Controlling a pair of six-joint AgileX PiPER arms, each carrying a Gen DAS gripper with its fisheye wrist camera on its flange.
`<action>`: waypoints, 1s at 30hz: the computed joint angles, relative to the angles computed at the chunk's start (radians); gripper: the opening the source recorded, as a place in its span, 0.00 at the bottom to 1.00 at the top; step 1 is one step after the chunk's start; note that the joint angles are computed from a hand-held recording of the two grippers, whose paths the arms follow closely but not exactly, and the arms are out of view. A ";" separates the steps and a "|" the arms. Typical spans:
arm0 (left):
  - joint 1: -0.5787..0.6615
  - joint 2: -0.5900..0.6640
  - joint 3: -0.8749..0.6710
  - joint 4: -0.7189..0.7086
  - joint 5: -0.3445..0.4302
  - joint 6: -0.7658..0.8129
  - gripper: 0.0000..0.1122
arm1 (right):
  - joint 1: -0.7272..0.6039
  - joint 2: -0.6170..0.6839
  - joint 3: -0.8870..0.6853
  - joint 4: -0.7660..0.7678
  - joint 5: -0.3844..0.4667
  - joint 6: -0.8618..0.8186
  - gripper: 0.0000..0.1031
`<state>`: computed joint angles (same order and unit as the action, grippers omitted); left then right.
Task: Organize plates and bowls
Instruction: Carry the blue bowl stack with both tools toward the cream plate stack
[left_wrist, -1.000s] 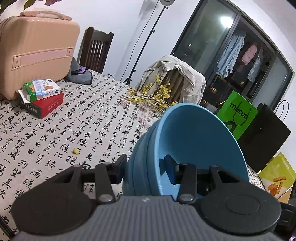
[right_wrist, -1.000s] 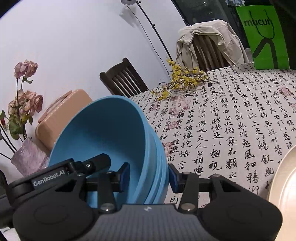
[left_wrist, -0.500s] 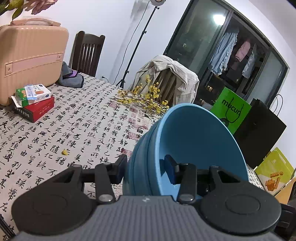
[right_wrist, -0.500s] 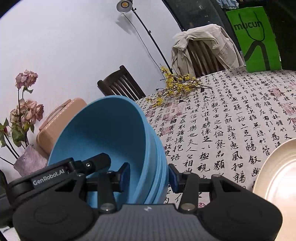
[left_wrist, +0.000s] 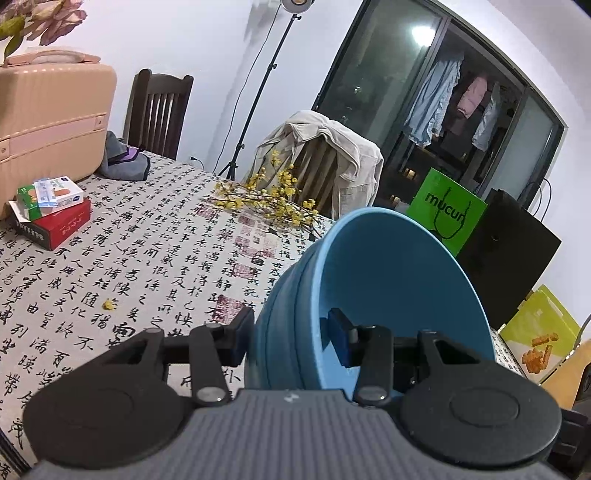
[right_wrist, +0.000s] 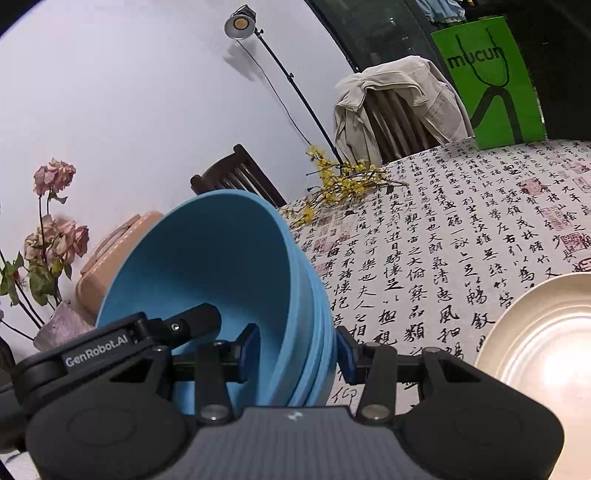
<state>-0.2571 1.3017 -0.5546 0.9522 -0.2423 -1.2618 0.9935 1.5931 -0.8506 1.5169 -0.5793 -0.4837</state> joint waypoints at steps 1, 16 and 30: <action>-0.006 -0.002 -0.001 -0.004 0.004 0.002 0.40 | 0.001 -0.005 0.006 -0.001 -0.003 0.004 0.42; -0.145 -0.004 -0.021 -0.289 0.070 0.259 0.40 | 0.036 -0.102 0.125 -0.023 -0.077 0.080 0.42; -0.280 0.008 -0.039 -0.838 0.091 0.777 0.40 | 0.074 -0.199 0.231 -0.011 -0.154 0.117 0.42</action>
